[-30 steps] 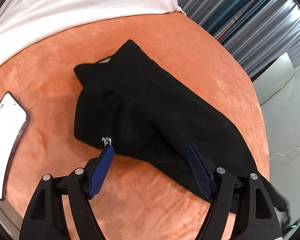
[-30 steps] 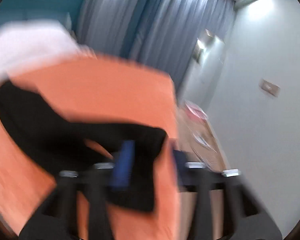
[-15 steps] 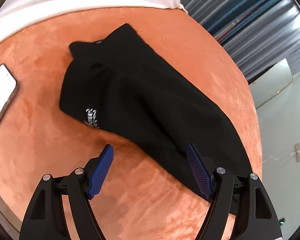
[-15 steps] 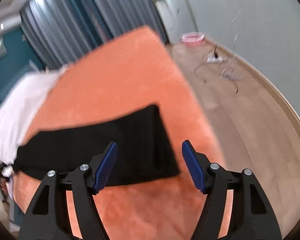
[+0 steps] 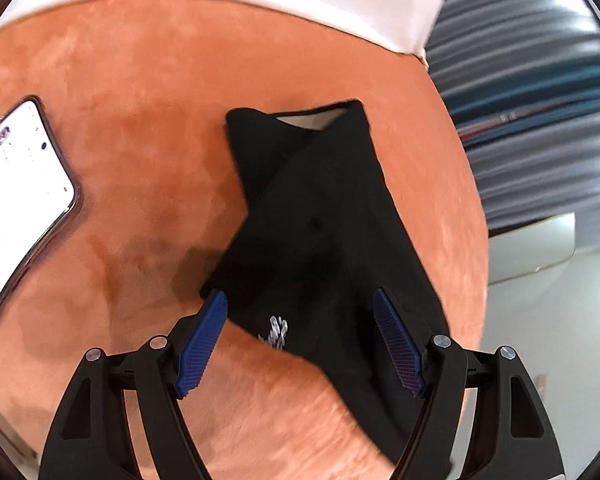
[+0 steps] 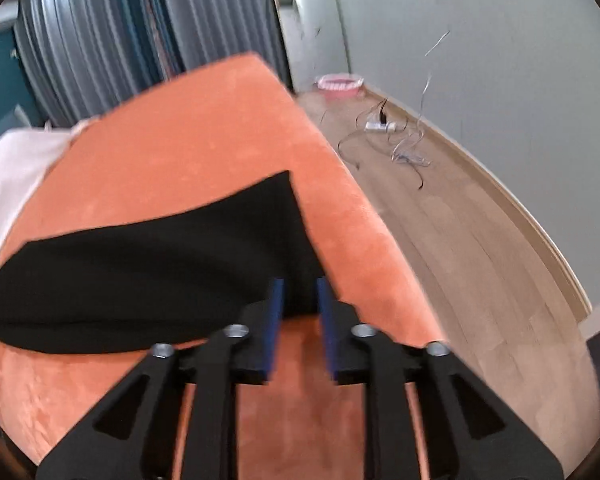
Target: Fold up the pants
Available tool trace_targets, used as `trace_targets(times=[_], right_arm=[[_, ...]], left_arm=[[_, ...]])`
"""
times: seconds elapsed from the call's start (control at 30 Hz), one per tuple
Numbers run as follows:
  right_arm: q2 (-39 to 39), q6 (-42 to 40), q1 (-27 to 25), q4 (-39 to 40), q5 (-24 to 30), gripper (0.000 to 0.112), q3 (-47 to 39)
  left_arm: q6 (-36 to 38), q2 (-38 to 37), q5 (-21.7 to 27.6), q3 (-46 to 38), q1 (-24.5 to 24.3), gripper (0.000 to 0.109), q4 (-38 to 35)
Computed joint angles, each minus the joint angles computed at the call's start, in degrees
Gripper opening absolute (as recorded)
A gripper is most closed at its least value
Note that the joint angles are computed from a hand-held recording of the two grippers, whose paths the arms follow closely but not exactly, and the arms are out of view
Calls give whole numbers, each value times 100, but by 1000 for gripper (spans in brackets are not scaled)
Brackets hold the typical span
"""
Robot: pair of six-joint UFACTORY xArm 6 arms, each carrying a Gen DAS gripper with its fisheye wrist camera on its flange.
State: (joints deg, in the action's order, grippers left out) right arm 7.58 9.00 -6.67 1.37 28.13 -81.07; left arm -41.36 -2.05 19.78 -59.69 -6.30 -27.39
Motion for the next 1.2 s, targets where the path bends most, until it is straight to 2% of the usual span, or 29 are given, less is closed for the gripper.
trace_targets(times=[0.1,0.13,0.17,0.23,0.3,0.37,0.4,0.5,0.53,0.6,0.67,0.73,0.83,0.87,0.9,0.93,0.97,1.03,1.1,1.17,1.2], right_arm=[[-552,-227,300,21,-103,42,679],[-595,-287,436,34,-117,42,746],[-801,-346,587,68,-129,42,1052],[-837,-476,920,344,-115,42,1117],[-881,-470,1192,455,-76,42,1119],[-778,-454,1454,531,29,43,925],[-728,-530,1492,597,147,43,763],[-374,-576,1845,495,260,43,343],[-274,-612,1902,481,293,43,223],[-134,-527,2091,374,328,43,24],[221,-681,2132,565,379,43,-403],[268,-806,2135,658,408,43,-529],[309,-746,2157,640,357,56,-451],[374,-751,2163,666,429,56,-499],[427,-717,2199,642,545,56,-575],[477,-733,2233,624,633,56,-646],[522,-865,2281,646,731,56,-762],[693,-1171,2443,534,870,56,-1125],[962,-1631,2615,531,953,57,-1557],[1389,-2169,2815,657,1120,58,-2177],[1669,-2385,2934,692,1234,58,-2574]], left_arm=[[12,130,177,-164,208,73,-148],[178,173,247,-219,263,73,-400],[438,218,369,-280,329,73,-842],[974,252,606,-317,425,72,-1819],[1051,351,927,-470,524,70,-2032],[1325,577,1421,-844,648,52,-1945],[1441,662,1601,-998,680,26,-1853],[1701,936,2160,-1660,757,8,-1323],[1942,1008,2251,-1902,765,6,-1239],[2396,1078,2142,-2461,724,6,-665],[3366,1003,1847,-2938,512,6,186],[3969,786,1555,-2805,353,9,640],[3362,777,1961,-2405,412,12,2026],[3076,856,2180,-2274,479,11,2346],[2551,933,2429,-2121,541,4,2798],[2231,926,2524,-1954,597,4,3072],[2039,794,2379,-1675,649,4,3106],[2029,270,1817,-954,778,4,2606],[2027,-265,1302,-399,802,9,2146],[2138,-635,1132,-98,716,30,1425],[1993,-684,1158,-72,644,50,1335]])
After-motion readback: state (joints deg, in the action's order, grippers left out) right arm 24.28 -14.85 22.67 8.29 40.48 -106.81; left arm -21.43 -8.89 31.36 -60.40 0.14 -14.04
